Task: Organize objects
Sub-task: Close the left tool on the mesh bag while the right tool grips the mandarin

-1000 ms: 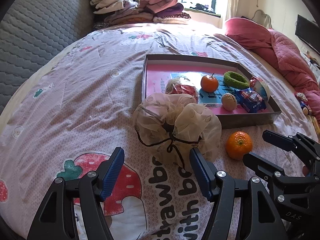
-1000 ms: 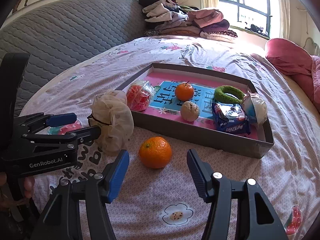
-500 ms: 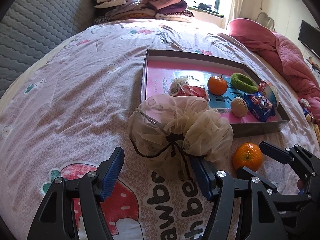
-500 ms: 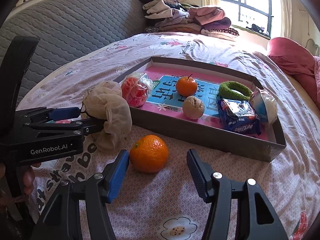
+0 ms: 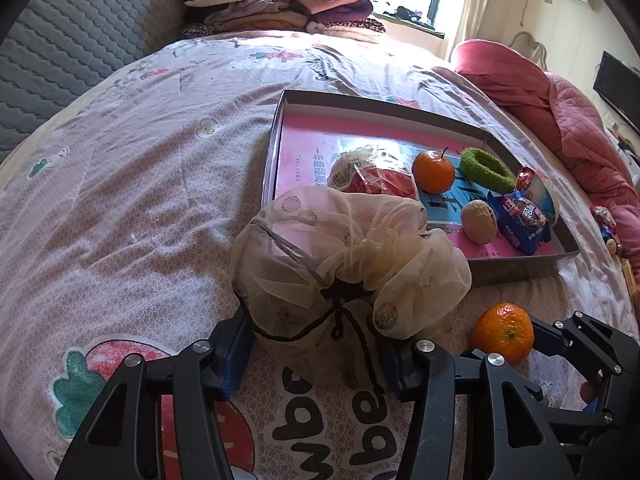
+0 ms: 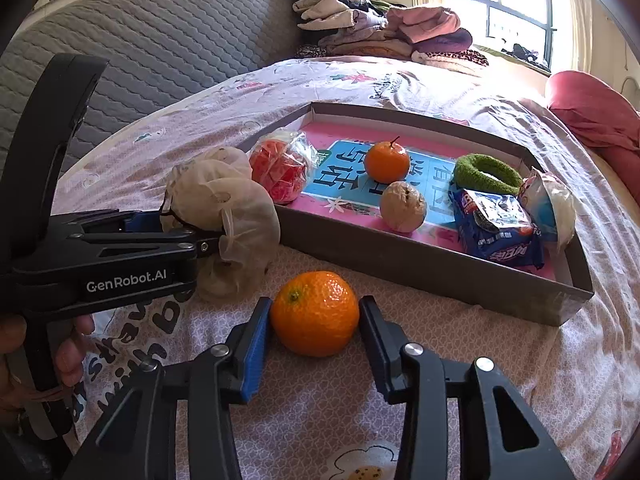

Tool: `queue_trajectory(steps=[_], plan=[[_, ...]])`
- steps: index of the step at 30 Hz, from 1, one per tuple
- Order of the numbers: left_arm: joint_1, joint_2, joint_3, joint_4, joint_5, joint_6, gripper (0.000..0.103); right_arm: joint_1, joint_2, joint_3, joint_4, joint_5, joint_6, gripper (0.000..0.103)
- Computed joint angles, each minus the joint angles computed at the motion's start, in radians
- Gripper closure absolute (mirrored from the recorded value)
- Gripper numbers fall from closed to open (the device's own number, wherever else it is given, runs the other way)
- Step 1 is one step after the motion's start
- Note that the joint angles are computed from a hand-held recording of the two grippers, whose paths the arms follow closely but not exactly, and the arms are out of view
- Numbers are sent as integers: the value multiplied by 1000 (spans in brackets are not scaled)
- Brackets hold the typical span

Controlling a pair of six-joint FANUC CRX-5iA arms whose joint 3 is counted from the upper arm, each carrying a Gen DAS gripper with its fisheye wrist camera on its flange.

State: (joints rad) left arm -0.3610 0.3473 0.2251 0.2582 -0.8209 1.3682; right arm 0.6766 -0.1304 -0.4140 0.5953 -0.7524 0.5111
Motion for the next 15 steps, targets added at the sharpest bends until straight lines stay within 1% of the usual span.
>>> queue_trajectory(steps=[2, 3, 4, 5, 7, 8, 11, 15], plan=[[0, 1, -3, 9, 5, -8, 60, -4, -3, -1, -8, 8, 3, 62], [-2, 1, -4, 7, 8, -9, 61, -7, -5, -2, -13, 13, 4, 62], [-4, -1, -7, 5, 12, -9, 66, -8, -8, -4, -16, 18, 3, 62], [-3, -5, -17, 17, 19, -22, 74, -10, -12, -7, -19, 23, 3, 62], [-2, -14, -37, 42, 35, -43, 84, -11, -16, -9, -22, 27, 2, 62], [-2, -18, -44, 47, 38, -51, 86, -11, -19, -10, -23, 29, 3, 62], [-7, -31, -54, 38, 50, -55, 89, -8, -23, -13, -21, 29, 0, 62], [-6, -51, -78, 53, 65, -66, 90, -5, -30, -17, -22, 31, -6, 62]])
